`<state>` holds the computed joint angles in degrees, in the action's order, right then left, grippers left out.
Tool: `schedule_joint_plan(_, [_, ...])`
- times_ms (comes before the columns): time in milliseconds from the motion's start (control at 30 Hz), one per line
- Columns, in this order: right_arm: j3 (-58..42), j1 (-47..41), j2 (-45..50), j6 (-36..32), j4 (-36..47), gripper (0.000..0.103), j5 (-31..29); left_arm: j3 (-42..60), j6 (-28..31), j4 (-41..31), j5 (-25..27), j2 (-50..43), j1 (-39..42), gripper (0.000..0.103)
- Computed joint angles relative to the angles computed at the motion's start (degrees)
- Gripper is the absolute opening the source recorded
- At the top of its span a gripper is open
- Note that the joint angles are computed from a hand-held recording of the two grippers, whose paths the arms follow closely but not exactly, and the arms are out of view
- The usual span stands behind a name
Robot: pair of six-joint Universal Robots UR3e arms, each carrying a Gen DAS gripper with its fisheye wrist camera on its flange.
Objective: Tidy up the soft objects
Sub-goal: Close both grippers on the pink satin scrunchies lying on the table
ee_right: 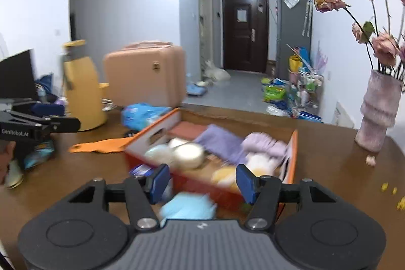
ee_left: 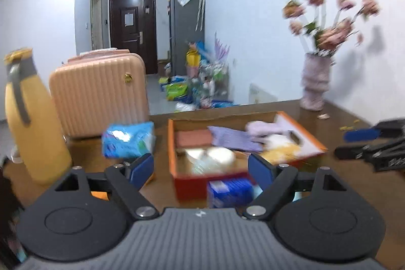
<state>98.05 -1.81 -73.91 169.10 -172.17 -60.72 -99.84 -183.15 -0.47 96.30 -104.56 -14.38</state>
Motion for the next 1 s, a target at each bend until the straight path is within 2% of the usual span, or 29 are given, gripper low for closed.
schedule_joint_plan(100, [17.29, -1.08, -7.73, 0.97, -9.88, 0.058, 1.97, -13.97, -4.12, 9.2, 2.45, 4.69, -4.79, 0.085])
schedule_joint_plan(200, [33.08, -0.99, -12.67, 2.76, -20.33, 0.058, 1.97, -21.94, -7.57, 14.76, 12.38, 4.31, -12.96, 0.085])
schedule_joint_plan(233, [39.08, -2.42, -13.95, 2.83, -24.26, 0.058, 4.15, -23.62, -8.87, 15.6, 15.91, 3.72, -15.74, 0.085])
schedule_joint_plan(300, [47.54, -6.33, -16.17, 1.98, -27.02, 0.058, 9.12, -27.23, -11.43, 14.56, 16.8, 4.82, -17.84, 0.086])
schedule_joint_plan(367, [51.99, -8.25, -18.02, 0.5, -26.31, 0.058, 10.43, -29.69, -12.34, 13.97, 16.63, 5.99, -18.46, 0.086])
schedule_joint_plan(467, [53.52, -7.34, -16.88, 1.2, -28.92, 0.058, 9.2, -30.17, -13.73, 14.49, 18.95, 5.67, -18.83, 0.086])
schedule_joint_plan(600, [50.44, -2.48, -8.33, 9.2, -38.04, 0.056, 4.87, -31.02, -14.37, 15.31, 18.06, 6.39, -18.12, 0.086])
schedule_joint_plan(733, [42.71, 4.03, 1.04, 11.75, -37.12, 0.052, 4.28, -31.5, -14.78, 16.72, 17.74, 5.51, -17.27, 0.086])
schedule_joint_plan(833, [42.88, 0.78, 4.32, 9.32, -37.9, 0.052, 18.71, -31.12, -16.59, 15.34, 19.21, 5.01, -16.13, 0.086])
schedule_joint_plan(867, [43.54, -0.58, 4.42, 8.84, -38.72, 0.051, 21.76, -31.1, -17.1, 15.53, 19.74, 4.72, -15.77, 0.086])
schedule_joint_plan(900, [44.23, -1.86, 3.72, 8.56, -39.18, 0.051, 23.36, -31.28, -17.29, 15.85, 19.03, 4.83, -14.92, 0.086])
schedule_joint_plan(967, [45.56, -4.2, 1.25, 9.97, -40.76, 0.051, 22.15, -32.24, -17.85, 17.1, 14.27, 5.41, -12.34, 0.086])
schedule_joint_plan(1000, [45.74, -4.92, 0.31, 10.76, -41.4, 0.052, 20.55, -32.97, -18.01, 18.41, 9.3, 5.53, -10.36, 0.085])
